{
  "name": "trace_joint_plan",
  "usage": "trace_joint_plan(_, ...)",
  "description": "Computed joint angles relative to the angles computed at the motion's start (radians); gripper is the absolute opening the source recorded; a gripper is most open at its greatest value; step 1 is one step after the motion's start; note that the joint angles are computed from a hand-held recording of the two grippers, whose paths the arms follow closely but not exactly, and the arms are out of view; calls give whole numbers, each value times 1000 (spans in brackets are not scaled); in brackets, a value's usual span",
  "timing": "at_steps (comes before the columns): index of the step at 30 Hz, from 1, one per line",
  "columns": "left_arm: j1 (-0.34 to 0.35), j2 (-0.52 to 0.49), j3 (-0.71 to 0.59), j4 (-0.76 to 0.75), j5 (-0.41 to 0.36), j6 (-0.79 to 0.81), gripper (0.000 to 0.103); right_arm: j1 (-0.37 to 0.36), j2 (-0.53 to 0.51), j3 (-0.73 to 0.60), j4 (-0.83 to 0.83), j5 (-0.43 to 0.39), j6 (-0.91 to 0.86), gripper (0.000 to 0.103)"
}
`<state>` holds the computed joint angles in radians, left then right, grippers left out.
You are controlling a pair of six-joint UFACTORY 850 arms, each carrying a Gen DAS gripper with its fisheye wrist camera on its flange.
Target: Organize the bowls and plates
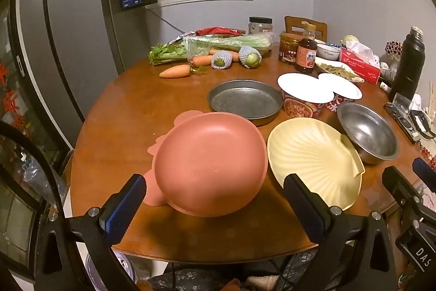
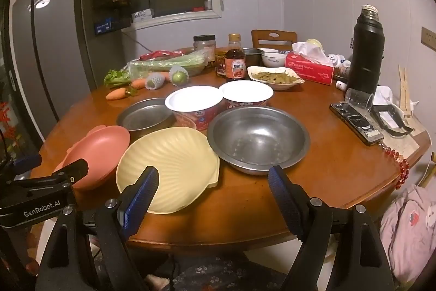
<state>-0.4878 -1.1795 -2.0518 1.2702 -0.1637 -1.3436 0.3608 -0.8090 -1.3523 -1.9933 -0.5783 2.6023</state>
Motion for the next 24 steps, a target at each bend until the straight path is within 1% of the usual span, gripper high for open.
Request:
trace_joint_plan(1, -2, 4, 0, -34, -5, 36, 101, 0, -1, -1, -1, 1, 1, 84)
trace_joint_plan(6, -4, 9, 4, -48, -4, 56, 101, 0, 1, 4, -8, -1, 3, 83)
trace_joint_plan(13, -6, 18, 16, -20, -1, 34, 101, 1, 1, 2, 17, 1, -21, 84)
trace_joint_plan(16, -4, 17, 14, -53, 5, 66, 101, 2, 2, 1, 20, -1, -30, 84)
trace_joint_plan(18, -3, 15, 10, -107, 6, 121, 101, 2, 3, 2, 20, 1, -30, 84)
trace_joint_plan(24, -2, 18, 16, -97, 10, 113, 101, 1, 2, 2, 16, 0, -27, 84)
